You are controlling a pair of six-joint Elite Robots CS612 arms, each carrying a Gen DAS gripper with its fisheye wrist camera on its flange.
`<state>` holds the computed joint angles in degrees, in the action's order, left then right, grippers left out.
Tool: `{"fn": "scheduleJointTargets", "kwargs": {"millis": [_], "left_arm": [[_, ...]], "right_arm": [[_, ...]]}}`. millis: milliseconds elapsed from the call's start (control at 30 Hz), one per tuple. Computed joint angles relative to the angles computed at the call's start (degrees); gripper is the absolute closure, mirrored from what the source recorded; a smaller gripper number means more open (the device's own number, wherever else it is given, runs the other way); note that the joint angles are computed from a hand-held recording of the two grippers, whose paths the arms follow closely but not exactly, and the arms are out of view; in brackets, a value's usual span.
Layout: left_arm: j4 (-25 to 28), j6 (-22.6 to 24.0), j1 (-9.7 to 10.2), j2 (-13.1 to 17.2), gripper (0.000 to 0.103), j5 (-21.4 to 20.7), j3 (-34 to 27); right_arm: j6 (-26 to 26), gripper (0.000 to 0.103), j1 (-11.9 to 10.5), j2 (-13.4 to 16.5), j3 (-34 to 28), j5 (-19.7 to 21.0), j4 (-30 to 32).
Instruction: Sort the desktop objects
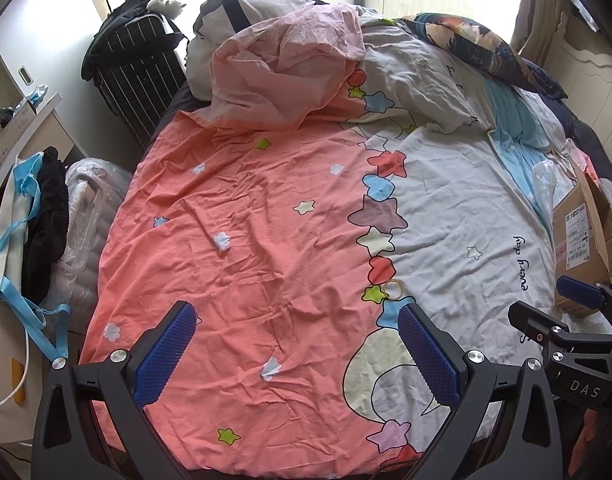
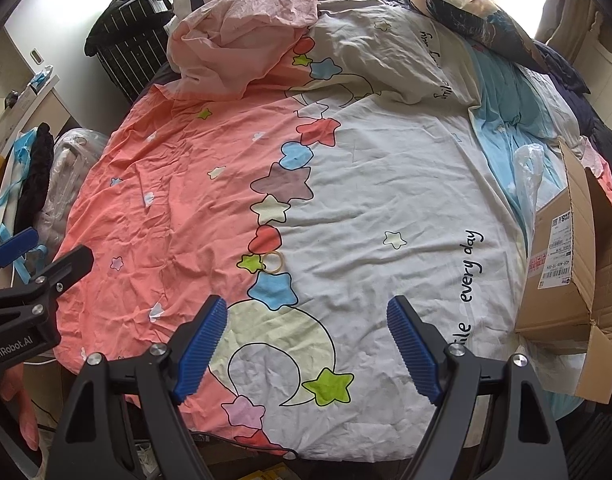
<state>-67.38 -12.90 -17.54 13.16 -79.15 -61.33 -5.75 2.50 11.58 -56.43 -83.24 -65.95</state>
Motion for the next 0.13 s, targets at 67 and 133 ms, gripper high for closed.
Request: {"fn": "scheduleJointTargets", "kwargs": {"millis": [67, 133], "left_arm": [[-0.2, 0.1, -0.04, 0.2, 0.000, -0.2, -0.5], [-0.3, 0.6, -0.12, 0.3, 0.000, -0.4, -0.8]], "right_arm": [[0.0, 0.023, 0.0, 0.1, -0.3, 0.0, 0.2], [0.1, 0.023, -0.1, 0.2, -0.5, -0.1, 0.3]]}}
